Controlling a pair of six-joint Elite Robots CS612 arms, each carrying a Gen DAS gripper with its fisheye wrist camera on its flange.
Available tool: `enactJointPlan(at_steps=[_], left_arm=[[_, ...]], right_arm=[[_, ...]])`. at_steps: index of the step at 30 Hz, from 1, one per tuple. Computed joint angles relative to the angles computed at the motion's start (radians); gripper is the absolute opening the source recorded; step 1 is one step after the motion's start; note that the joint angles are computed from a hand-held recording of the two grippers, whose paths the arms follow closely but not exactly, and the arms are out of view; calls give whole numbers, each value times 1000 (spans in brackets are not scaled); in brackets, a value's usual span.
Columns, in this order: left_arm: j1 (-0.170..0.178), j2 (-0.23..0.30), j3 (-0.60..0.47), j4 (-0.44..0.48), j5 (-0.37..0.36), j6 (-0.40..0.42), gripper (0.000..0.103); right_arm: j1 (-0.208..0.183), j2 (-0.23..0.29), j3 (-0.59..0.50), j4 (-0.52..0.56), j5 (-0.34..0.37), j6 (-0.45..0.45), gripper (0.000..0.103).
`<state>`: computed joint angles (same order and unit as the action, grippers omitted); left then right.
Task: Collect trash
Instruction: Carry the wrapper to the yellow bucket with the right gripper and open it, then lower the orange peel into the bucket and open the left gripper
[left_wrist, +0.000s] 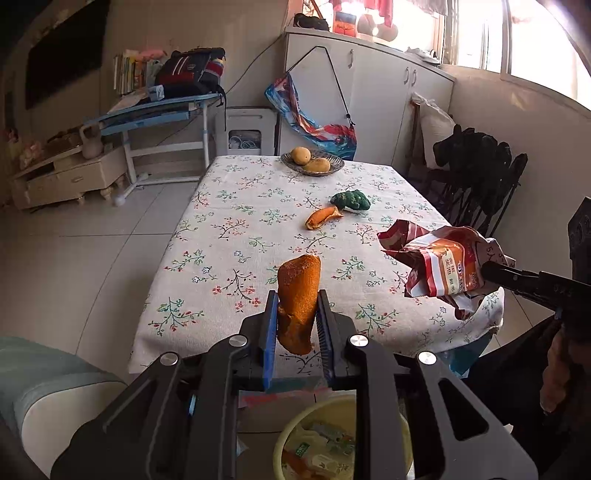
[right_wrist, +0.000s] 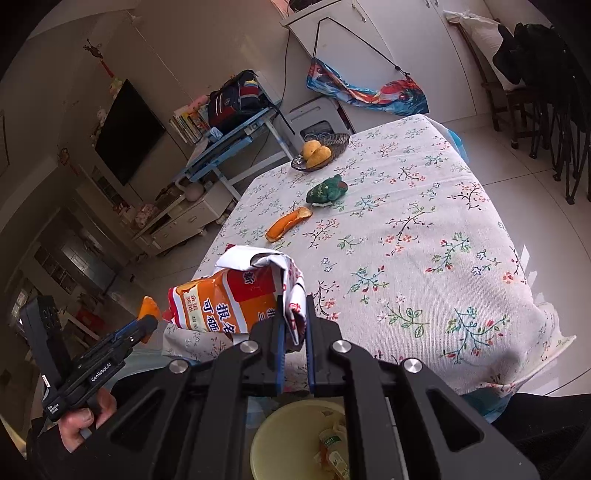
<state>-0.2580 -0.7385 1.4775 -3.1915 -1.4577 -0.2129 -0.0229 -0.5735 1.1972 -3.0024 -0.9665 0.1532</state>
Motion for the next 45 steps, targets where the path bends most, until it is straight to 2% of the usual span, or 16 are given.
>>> enactJointPlan(at_steps=[12,16,23,31,35,38,39,43,45], left_arm=[[-22,-41,73,-54,9,3,20],[-26,-52,92,-66,10,5,20],[-32,-68,118,-86,12,9,20],[-36,-81,144,-104,9,9,20],[-38,-83,151,-107,8,7,20],[-40,-83,154,-106,4,7,20],[-40,-84,155,-105,3,8,20],[-42,-84,160,-103,-1,10,20],[-43,-84,163,-100,-3,12,20]], right_arm=[[18,-64,107,9,-36,-172,10],[32,-79,123,78,-55,-281,10],[65,-97,143,188,-139,-478,10],[92,-95,136,291,-229,-610,10],[102,-95,137,315,-258,-636,13],[104,-94,138,315,-271,-631,29],[103,-93,137,315,-268,-626,29],[94,-95,145,270,-250,-568,33],[88,-96,152,227,-236,-523,38]])
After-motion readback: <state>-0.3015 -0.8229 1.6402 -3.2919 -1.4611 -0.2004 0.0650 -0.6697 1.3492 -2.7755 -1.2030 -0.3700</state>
